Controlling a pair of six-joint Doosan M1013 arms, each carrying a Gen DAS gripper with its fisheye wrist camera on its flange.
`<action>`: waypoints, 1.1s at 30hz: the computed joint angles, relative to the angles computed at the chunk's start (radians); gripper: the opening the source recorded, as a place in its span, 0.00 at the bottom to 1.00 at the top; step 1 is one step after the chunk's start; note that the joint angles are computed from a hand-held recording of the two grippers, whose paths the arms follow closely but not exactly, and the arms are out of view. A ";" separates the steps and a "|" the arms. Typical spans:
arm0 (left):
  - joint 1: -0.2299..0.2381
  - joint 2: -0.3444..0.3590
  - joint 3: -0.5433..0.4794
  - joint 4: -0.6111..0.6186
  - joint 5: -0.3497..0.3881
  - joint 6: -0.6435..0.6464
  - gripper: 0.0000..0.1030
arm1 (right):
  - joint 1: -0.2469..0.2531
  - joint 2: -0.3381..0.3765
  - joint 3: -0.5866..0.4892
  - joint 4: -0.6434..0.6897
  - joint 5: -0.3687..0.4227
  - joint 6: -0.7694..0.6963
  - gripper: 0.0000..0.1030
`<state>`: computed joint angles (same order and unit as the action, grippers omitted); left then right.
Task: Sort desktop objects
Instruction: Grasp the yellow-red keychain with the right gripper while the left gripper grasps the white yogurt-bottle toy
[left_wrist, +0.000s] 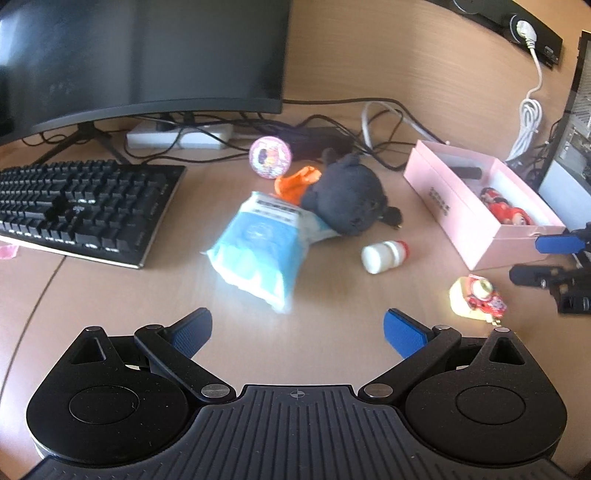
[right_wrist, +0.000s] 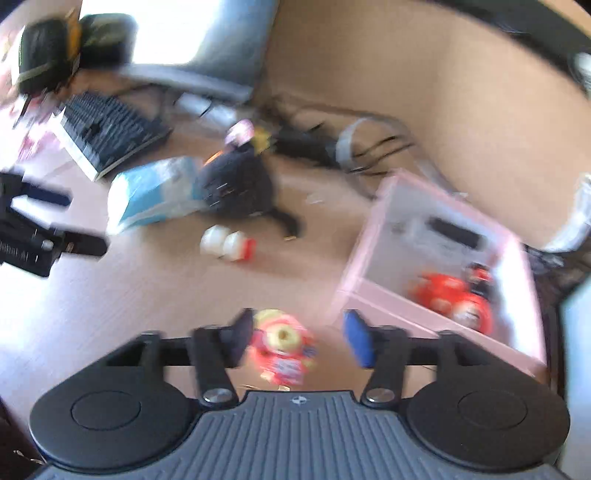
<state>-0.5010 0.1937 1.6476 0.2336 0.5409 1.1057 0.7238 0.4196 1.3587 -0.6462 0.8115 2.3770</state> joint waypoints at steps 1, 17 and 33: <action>-0.004 0.000 -0.001 -0.010 0.002 0.005 0.99 | -0.014 -0.007 0.007 0.022 -0.004 0.012 0.63; -0.038 0.025 -0.036 0.033 0.076 -0.058 0.99 | -0.050 0.040 -0.002 0.191 -0.153 -0.125 0.76; -0.090 0.190 -0.225 0.044 0.115 0.004 0.77 | 0.017 -0.055 0.151 -0.110 0.062 0.334 0.77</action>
